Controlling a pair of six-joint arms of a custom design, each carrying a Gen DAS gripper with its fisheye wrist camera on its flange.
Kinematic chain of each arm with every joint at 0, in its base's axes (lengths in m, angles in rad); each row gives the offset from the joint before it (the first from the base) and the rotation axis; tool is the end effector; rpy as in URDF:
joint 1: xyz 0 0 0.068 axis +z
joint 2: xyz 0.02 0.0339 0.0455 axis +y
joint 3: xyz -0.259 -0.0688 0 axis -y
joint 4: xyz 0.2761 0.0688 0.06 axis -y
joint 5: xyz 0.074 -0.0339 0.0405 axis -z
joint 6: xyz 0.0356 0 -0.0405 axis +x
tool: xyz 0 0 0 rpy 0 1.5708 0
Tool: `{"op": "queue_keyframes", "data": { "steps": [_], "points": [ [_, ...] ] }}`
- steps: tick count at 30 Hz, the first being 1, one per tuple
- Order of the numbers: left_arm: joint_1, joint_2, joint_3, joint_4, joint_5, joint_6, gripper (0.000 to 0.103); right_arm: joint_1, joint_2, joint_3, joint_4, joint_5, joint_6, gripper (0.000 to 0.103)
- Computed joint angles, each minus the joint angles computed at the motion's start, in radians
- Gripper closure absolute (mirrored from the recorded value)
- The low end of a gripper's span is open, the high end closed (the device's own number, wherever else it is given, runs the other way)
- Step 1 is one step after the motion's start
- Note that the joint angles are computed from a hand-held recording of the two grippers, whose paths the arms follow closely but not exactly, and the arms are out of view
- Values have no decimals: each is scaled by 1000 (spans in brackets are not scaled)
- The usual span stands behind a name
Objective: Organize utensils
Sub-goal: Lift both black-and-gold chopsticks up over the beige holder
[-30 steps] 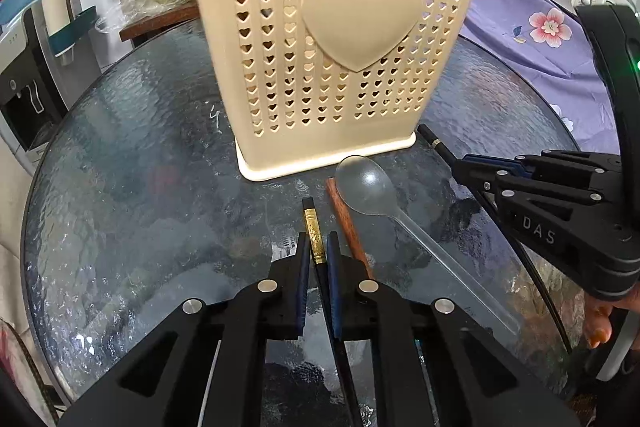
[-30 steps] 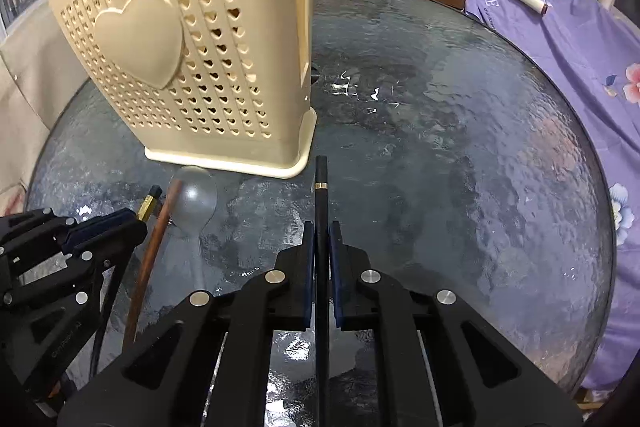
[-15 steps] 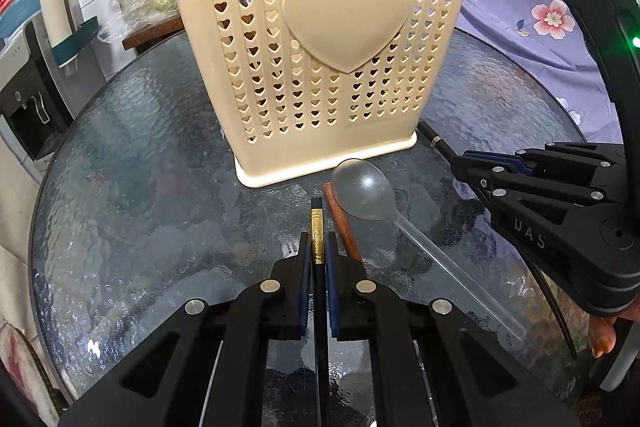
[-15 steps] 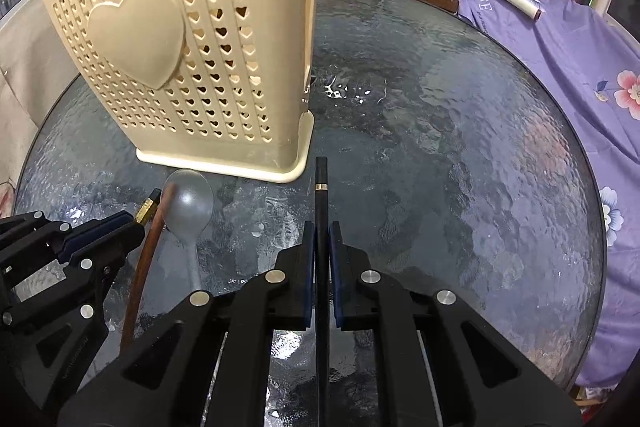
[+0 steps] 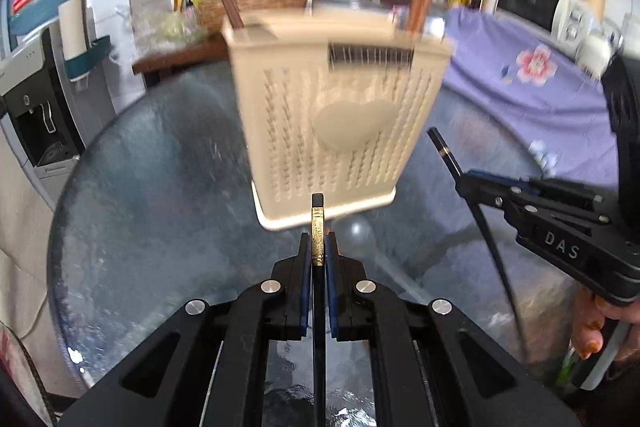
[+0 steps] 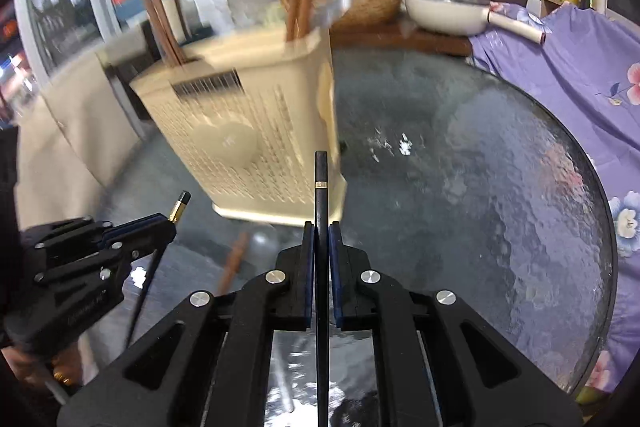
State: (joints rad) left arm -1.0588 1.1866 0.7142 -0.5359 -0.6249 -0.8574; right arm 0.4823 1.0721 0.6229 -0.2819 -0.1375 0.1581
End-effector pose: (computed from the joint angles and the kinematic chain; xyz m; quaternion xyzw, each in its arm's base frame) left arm 0.1411 -0.2086 0.1944 0.0070 0.9181 -0.0462 0.3935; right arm 0.2212 0.1213 0.2022 -0.1747 0.8945 0.1875 0.3662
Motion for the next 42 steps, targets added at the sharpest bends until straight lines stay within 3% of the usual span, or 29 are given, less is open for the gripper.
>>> {"op": "queue_keyframes", "data": {
  "steps": [8, 22, 33, 42],
  "points": [
    [-52, -190, 8, -76, -68, -2, 96, -63, -220, 6, -114, -166, 4, 95],
    [-229, -285, 84, -247, -245, -52, 97, -104, -424, 93, -332, -316, -49, 95],
    [-256, -302, 179, -267, -288, 51, 97, -49, -394, 207, -323, -258, -24, 95],
    [-183, -255, 369, -204, -280, 277, 97, -15, -255, 371, -209, -159, -3, 95]
  ]
}}
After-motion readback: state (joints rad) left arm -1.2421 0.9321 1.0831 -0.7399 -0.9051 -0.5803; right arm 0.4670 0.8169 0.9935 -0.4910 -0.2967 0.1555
